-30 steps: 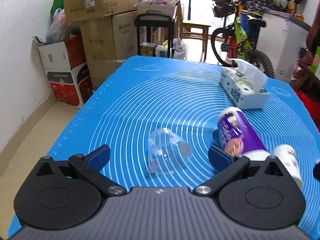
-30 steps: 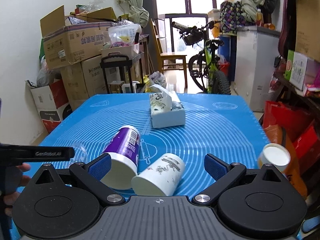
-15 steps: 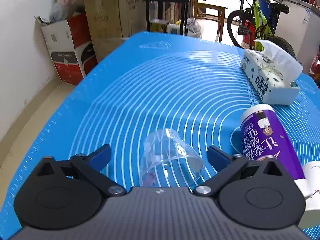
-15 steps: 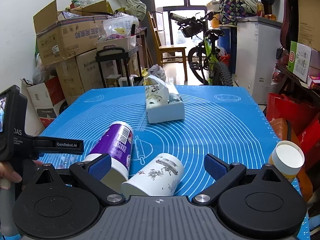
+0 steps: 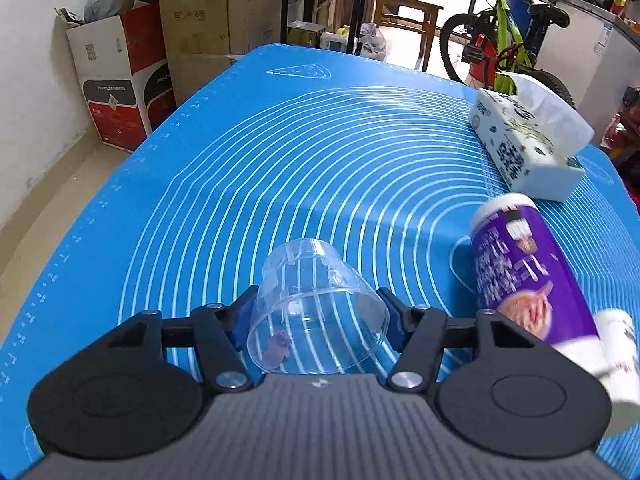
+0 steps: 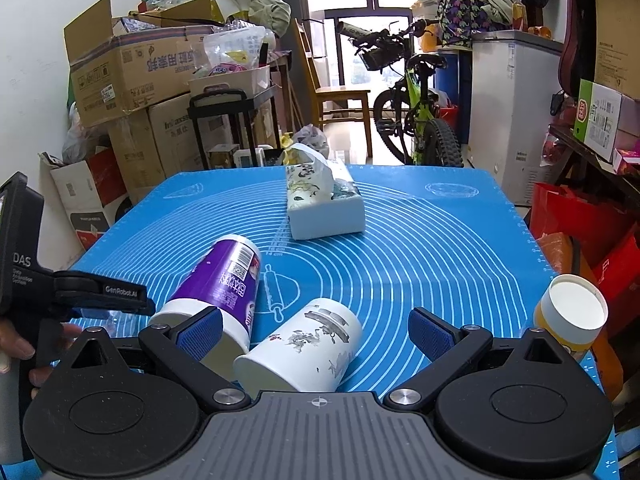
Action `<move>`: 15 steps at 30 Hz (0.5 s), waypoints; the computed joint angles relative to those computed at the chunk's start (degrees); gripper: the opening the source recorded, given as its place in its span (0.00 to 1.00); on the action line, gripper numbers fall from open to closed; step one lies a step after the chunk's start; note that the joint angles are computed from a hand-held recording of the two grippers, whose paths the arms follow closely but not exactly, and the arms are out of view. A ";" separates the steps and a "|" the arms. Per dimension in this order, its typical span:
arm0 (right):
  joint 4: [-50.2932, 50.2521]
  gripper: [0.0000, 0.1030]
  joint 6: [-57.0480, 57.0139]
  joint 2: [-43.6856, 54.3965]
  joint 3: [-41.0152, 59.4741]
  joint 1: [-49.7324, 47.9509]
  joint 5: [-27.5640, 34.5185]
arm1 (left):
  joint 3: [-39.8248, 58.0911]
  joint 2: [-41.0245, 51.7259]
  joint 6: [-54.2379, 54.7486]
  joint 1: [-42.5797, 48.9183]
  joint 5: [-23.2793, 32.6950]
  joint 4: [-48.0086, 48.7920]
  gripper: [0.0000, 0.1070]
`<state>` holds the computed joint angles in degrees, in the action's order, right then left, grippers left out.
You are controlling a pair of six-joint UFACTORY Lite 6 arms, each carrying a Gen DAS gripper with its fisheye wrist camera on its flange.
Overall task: Flip cup upside down
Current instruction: 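Lift the clear cup off the mat with the left tool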
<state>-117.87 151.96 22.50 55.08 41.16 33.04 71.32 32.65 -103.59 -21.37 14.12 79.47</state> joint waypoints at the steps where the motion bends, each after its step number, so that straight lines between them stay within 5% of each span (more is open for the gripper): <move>1: 0.30 0.96 -0.24 -0.47 -0.42 0.28 0.19 | -1.54 -1.45 -1.19 -0.09 -0.56 1.13 0.59; 15: 11.86 0.96 -2.37 -15.74 -16.70 11.58 4.16 | -28.65 -27.56 -22.84 -13.90 2.47 19.61 0.59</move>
